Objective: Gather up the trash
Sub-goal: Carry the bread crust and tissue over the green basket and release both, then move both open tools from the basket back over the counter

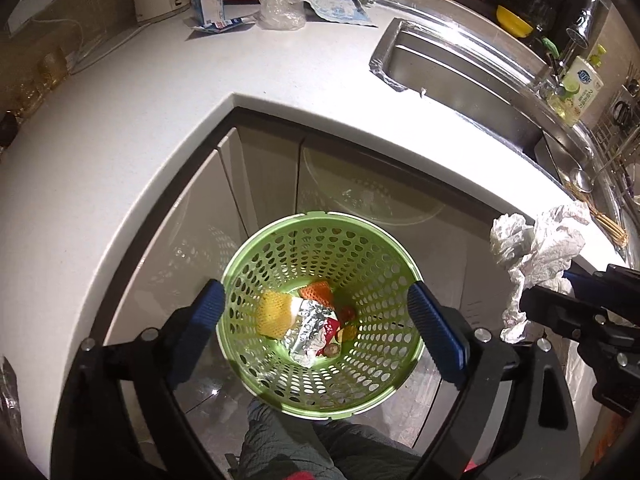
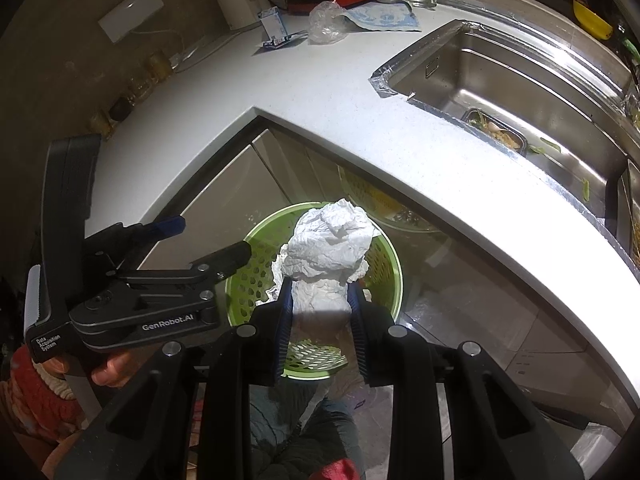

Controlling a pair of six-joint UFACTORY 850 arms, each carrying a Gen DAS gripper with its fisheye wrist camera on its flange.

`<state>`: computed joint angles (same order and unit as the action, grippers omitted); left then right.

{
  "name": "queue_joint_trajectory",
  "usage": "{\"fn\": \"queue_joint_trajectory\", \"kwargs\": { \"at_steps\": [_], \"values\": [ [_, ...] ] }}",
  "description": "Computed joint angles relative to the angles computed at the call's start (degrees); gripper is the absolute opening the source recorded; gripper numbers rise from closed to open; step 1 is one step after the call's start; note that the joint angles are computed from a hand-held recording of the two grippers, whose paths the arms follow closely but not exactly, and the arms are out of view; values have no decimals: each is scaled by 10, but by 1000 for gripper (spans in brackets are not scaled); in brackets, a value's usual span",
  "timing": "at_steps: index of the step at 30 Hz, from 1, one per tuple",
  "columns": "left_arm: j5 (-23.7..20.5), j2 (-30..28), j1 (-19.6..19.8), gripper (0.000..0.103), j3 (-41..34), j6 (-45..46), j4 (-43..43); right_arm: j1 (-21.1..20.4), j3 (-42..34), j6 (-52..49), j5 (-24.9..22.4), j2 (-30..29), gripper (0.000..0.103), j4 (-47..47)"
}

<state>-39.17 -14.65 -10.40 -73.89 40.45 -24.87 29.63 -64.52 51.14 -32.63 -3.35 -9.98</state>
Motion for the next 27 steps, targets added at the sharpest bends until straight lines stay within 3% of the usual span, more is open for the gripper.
{"fn": "queue_joint_trajectory", "kwargs": {
  "at_steps": [14,15,17,19,27],
  "values": [
    [48,0,45,95,-46,-72,64,-10,-35,-90,22,-57,31,69],
    [47,-3,47,95,-49,-77,69,-10,-37,-93,21,-63,33,68],
    [45,-7,52,95,-55,-93,80,-8,-47,-90,11,-79,54,56],
    [42,-12,56,95,-61,-106,89,-7,-54,-98,13,-91,68,58],
    [41,-14,61,95,-70,-125,100,-16,-77,-137,8,-109,81,84]
  ]
}}
